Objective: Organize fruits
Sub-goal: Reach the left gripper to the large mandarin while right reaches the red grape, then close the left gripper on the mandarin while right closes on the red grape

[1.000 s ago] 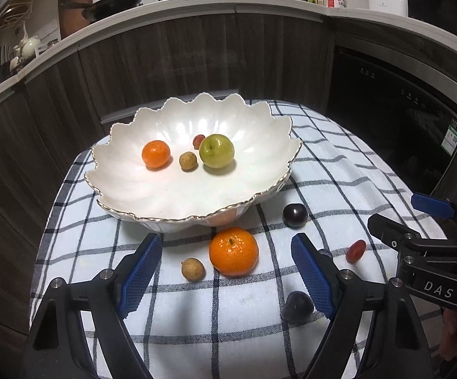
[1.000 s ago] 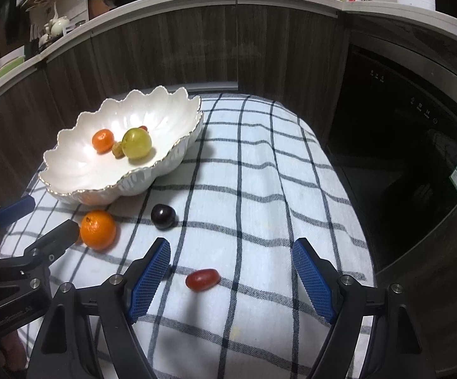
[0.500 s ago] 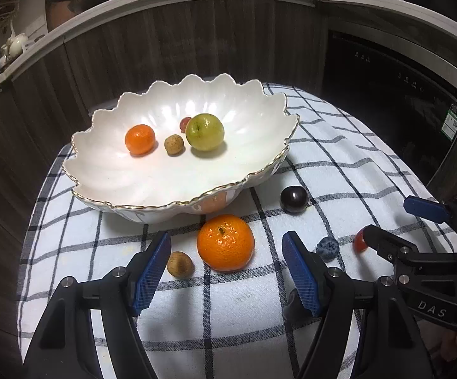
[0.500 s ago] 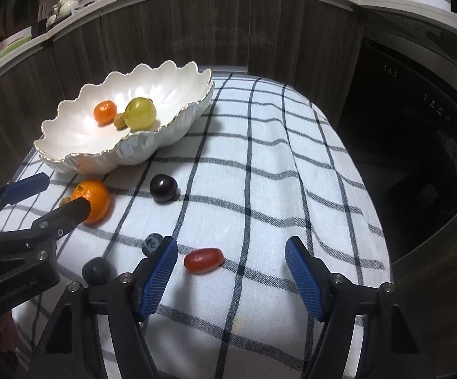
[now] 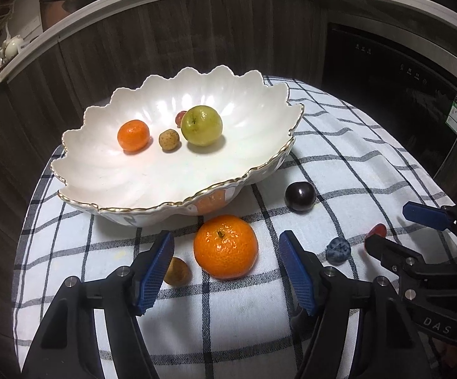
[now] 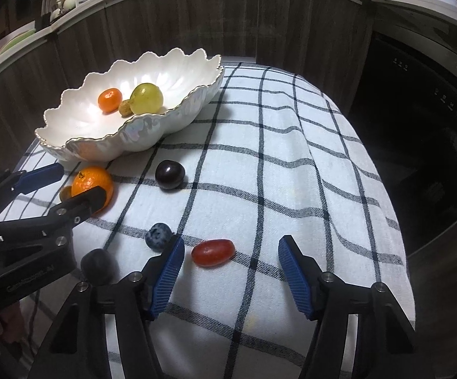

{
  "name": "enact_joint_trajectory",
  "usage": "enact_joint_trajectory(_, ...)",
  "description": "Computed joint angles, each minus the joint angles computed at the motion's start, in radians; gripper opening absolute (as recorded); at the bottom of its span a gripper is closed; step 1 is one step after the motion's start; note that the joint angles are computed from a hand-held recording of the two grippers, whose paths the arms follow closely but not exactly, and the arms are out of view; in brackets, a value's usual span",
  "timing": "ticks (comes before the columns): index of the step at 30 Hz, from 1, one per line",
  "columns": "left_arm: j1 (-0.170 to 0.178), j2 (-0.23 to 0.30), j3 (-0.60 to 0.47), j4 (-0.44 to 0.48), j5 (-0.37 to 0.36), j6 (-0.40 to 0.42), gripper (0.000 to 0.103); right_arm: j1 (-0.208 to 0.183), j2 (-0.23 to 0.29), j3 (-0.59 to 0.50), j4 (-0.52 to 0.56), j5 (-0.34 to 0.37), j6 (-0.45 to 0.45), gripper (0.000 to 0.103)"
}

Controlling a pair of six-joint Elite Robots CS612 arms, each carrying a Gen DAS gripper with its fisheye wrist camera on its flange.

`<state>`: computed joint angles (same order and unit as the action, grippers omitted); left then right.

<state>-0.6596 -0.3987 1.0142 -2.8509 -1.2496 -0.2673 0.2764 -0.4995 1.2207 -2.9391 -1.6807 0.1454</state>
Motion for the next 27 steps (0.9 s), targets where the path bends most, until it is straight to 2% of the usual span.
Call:
enact_joint_trajectory(4, 0.001, 0.011, -0.018, 0.013, -0.002, 0.004, 0.066, 0.001, 0.002, -0.003, 0.003, 0.003, -0.007, 0.063)
enact_joint_trajectory(9, 0.002, 0.023, -0.043, 0.038, 0.003, 0.009, 0.065, -0.001, 0.006, -0.010, 0.022, 0.011, -0.007, 0.051)
enact_joint_trajectory(17, 0.006, 0.035, -0.061, 0.069, -0.005, -0.006, 0.062, -0.002, 0.014, -0.022, 0.036, 0.029, -0.016, 0.046)
enact_joint_trajectory(20, 0.010, 0.038, -0.068, 0.088, -0.028, -0.013, 0.051, -0.001, 0.017, -0.026, 0.036, 0.035, -0.025, 0.043)
enact_joint_trajectory(27, 0.009, 0.038, -0.065, 0.091, -0.018, -0.015, 0.046, -0.003, 0.019, -0.027, 0.024, 0.058, -0.033, 0.031)
